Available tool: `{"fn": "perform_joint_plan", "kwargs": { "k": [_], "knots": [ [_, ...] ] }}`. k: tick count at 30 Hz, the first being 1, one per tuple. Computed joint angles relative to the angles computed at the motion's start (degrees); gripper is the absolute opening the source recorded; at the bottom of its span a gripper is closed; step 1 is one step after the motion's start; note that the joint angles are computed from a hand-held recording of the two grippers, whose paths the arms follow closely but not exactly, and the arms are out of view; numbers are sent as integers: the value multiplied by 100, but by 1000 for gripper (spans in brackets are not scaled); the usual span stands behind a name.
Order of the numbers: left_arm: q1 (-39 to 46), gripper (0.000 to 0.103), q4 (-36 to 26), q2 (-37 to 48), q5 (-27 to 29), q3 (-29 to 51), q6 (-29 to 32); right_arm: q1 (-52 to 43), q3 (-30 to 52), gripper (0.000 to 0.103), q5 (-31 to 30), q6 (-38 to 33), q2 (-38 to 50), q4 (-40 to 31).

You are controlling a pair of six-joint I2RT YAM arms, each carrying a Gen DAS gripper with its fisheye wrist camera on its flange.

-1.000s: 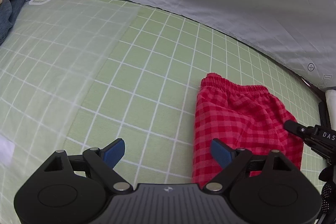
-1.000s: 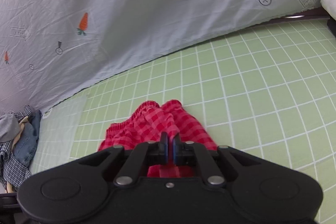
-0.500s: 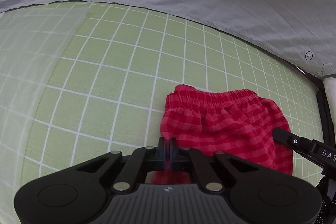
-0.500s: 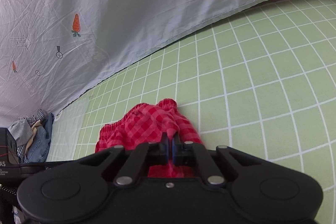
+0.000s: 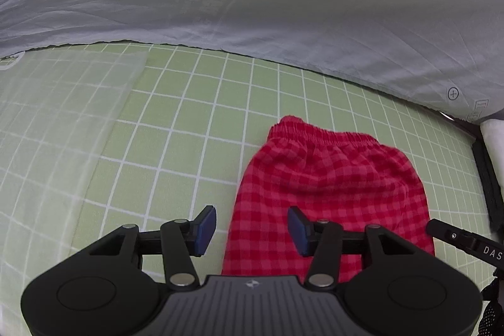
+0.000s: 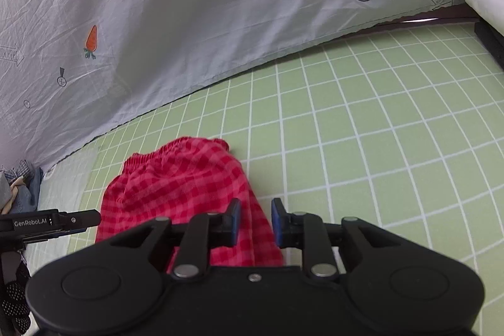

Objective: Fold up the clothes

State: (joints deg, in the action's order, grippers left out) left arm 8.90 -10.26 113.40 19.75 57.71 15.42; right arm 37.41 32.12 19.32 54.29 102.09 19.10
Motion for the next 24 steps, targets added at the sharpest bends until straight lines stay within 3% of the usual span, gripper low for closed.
{"fn": "perform_joint_plan", "kwargs": {
  "k": [4,5,7,10,11,14,16,18,21,24],
  "knots": [
    [243,51,-123,-446,-75,-676,431,581,-221,26,240,425,-174,-372],
    [318,51,-130,-539,-107,-830,570,717,-258,23,281,502,-192,-455],
    [492,51,-68,-740,-194,-1170,913,949,-355,1,346,563,-217,-485],
    [819,40,-137,-982,-173,-1450,1298,1253,-536,1,718,1032,-427,-636],
    [950,33,-199,-1050,-136,-1500,1401,1334,-586,2,843,1267,-535,-754],
    [1341,33,-351,-1225,-60,-1602,1704,1590,-535,8,1130,1771,-720,-1453],
    [1577,34,-433,-1340,-32,-1695,1903,1838,-610,18,1258,2121,-834,-1658],
    [1747,36,-561,-1412,-40,-1756,2065,2151,-724,38,1353,2532,-909,-1718],
    [1967,47,-699,-1484,-36,-1911,2295,2649,-673,42,1417,3035,-775,-1980],
    [2129,50,-807,-1516,-63,-2070,2511,3066,-580,43,1321,3431,-578,-2153]
  ]
}}
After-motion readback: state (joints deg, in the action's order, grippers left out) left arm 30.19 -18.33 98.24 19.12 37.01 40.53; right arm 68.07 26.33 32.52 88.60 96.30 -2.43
